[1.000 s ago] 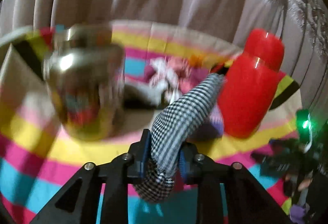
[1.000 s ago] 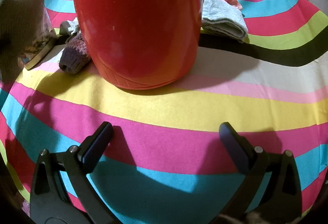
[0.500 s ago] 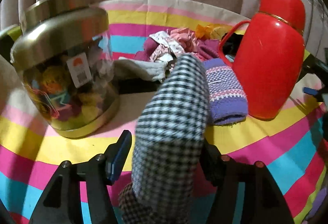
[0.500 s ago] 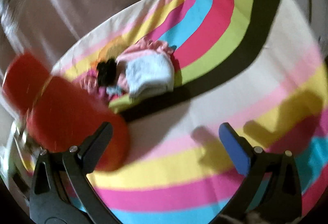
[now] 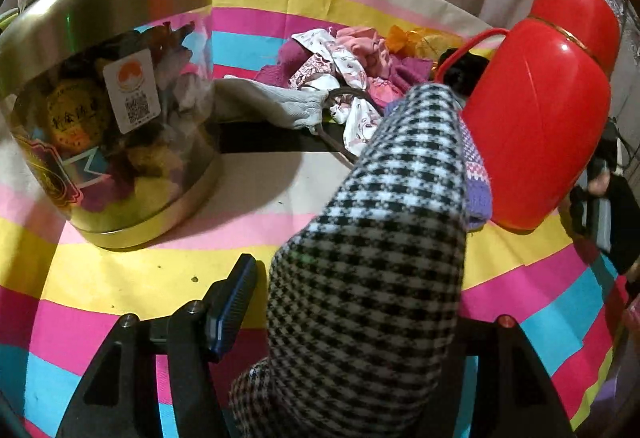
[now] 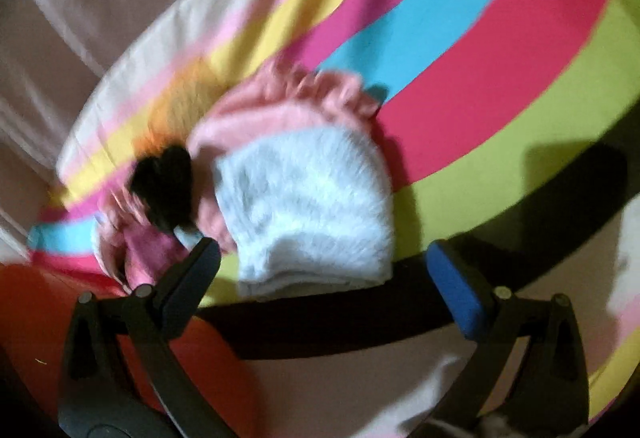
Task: Organize soft objects
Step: 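Lift the houndstooth sock with the left tool while the right tool grasps the grey towel, then carry both items to the white box and release them inside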
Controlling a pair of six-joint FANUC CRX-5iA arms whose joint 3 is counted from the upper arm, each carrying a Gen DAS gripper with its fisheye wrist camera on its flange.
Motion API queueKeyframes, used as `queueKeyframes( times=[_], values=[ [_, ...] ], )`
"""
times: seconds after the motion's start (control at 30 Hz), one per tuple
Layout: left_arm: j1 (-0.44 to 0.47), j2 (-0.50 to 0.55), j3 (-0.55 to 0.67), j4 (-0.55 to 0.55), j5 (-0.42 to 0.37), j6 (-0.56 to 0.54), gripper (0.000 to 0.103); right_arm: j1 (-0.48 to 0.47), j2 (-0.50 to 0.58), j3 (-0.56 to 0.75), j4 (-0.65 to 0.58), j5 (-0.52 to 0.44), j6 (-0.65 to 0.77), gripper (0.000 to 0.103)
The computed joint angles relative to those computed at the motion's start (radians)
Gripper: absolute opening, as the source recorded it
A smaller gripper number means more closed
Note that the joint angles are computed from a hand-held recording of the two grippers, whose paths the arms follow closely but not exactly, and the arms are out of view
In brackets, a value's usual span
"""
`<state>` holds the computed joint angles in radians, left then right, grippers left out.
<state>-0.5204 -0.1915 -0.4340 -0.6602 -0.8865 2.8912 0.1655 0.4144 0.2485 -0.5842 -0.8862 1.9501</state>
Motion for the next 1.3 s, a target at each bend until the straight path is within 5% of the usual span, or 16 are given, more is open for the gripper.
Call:
queueKeyframes(
  times=[0.03, 0.07, 0.2, 0.33, 0.5, 0.6, 0.7, 0.73, 0.8, 0.83, 0.87, 1.07, 1.17, 1.23, 1.3],
  values=[
    [-0.001, 0.002, 0.001, -0.001, -0.001, 0.001, 0.063, 0.016, -0.016, -0.029, 0.01, 0.023, 0.056, 0.034],
    [-0.003, 0.003, 0.002, -0.002, -0.003, 0.002, 0.063, 0.032, -0.035, -0.063, 0.045, 0.052, 0.06, 0.02],
    [-0.009, -0.005, -0.002, -0.004, -0.005, 0.011, 0.063, -0.078, -0.161, -0.171, -0.128, 0.126, 0.095, 0.019],
    [-0.014, -0.017, -0.01, -0.012, -0.002, 0.035, 0.061, -0.299, -0.213, -0.177, -0.419, -0.055, 0.252, 0.017],
    [-0.013, -0.042, -0.032, -0.016, 0.031, 0.043, 0.023, -0.362, -0.274, -0.197, -0.389, -0.14, 0.315, 0.017],
    [-0.024, -0.048, -0.033, -0.031, 0.022, 0.071, 0.02, -0.366, -0.263, -0.198, -0.355, -0.199, 0.283, 0.017],
    [-0.004, -0.068, -0.056, -0.004, 0.049, 0.077, 0.02, -0.329, -0.291, -0.236, -0.285, -0.156, 0.255, 0.017],
    [0.005, -0.077, -0.066, 0.004, 0.062, 0.079, 0.02, -0.328, -0.303, -0.249, -0.262, -0.136, 0.238, 0.02],
    [0.022, -0.092, -0.083, 0.02, 0.089, 0.08, 0.021, -0.299, -0.297, -0.254, -0.176, -0.09, 0.127, 0.053],
    [0.024, -0.092, -0.083, 0.021, 0.09, 0.082, 0.022, -0.293, -0.286, -0.247, -0.148, -0.081, 0.086, 0.081],
    [0.02, -0.089, -0.08, 0.017, 0.086, 0.085, 0.022, -0.288, -0.277, -0.248, -0.129, -0.06, 0.044, 0.087],
    [-0.001, -0.074, -0.065, -0.003, 0.062, 0.093, 0.022, -0.282, -0.207, -0.206, -0.157, -0.109, -0.039, 0.087],
    [0.004, -0.081, -0.071, -0.001, 0.07, 0.095, 0.023, -0.168, -0.207, -0.243, -0.024, -0.019, -0.143, 0.09],
    [0.005, -0.083, -0.074, 0.0, 0.072, 0.094, 0.023, -0.072, -0.244, -0.325, 0.106, 0.143, -0.196, 0.089],
    [0.003, -0.085, -0.075, -0.002, 0.072, 0.096, 0.023, -0.009, -0.267, -0.39, 0.203, 0.24, -0.204, 0.054]
  ],
)
